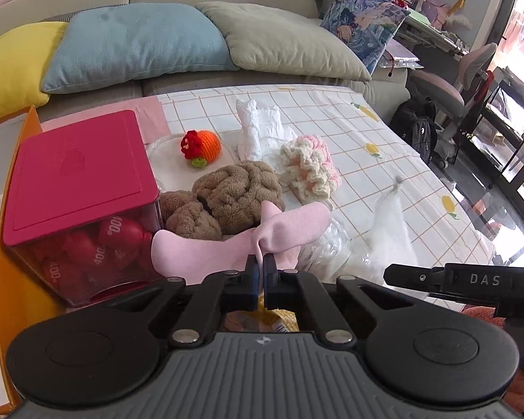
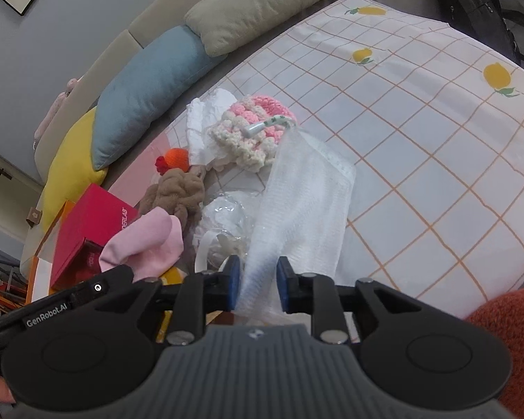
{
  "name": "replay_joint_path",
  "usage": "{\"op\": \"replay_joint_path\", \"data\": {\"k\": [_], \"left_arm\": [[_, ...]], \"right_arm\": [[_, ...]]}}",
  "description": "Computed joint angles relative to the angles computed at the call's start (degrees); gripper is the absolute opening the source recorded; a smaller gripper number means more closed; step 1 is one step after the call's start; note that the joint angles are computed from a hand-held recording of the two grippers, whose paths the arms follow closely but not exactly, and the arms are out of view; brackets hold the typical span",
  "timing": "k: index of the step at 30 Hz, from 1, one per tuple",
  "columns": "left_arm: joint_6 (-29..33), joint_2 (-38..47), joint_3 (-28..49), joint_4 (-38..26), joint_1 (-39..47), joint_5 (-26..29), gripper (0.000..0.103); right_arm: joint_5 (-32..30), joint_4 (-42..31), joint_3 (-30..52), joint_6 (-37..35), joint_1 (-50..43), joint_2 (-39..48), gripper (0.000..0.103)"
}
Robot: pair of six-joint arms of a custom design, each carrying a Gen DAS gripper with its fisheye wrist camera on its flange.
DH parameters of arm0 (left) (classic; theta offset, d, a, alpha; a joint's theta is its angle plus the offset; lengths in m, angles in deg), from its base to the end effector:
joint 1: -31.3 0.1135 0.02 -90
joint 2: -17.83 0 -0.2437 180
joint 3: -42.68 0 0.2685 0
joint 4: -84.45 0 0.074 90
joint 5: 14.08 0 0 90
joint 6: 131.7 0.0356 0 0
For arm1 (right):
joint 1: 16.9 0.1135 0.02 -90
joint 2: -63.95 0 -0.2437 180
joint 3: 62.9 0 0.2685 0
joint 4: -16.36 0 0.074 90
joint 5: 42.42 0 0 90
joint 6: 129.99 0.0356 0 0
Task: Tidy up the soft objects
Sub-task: 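Close the right tool on the white mesh bag while the left tool lifts the pink cloth, then carry the pink cloth and mesh bag with both tools over the orange box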
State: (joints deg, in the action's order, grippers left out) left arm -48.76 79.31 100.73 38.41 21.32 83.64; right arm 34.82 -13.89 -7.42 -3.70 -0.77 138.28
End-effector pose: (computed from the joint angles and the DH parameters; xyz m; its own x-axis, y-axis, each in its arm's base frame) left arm 0.2382 -0.0468 0.2285 -0.7746 0.0126 -0.6324 0.1637 0.9697 -0.1812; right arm 0.2663 0.0852 0.1792 -0.8279 0.3615 -0.4289 0.0994 0.8471 0.5221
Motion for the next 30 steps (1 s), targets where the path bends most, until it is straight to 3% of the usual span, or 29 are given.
{"op": "replay_joint_path", "data": {"k": [1,2,5,21,30], "left_arm": [[0.0,-0.4,0.0,0.0,0.0,0.1,0.001],[0.1,-1.0,-0.1,0.0,0.0,0.1,0.001],[0.5,-2.4,-0.3,-0.4,-0.4,-0.4,0.001],[-0.6,-18.5,0.3,-7.1,3.6,0.5,0.000],[2.3,-26.2,3.4,-13.9,15.1,5.3,0.000]], "right_arm": [[1.1,-0.5,0.1,-0.3,0.1,0.0,0.024],[1.6,-0.8,0.2,-0.4,-0.1,0.0,0.007],[1.6,-1.1,-0.4,-0.1,-0.9,-0.9,0.000],[12.6,-2.4,2.8,-7.7,11.2,-14.8,0.000],[14.2,-1.3,8.4,-13.4,22.2,-15.3,0.000]]}}
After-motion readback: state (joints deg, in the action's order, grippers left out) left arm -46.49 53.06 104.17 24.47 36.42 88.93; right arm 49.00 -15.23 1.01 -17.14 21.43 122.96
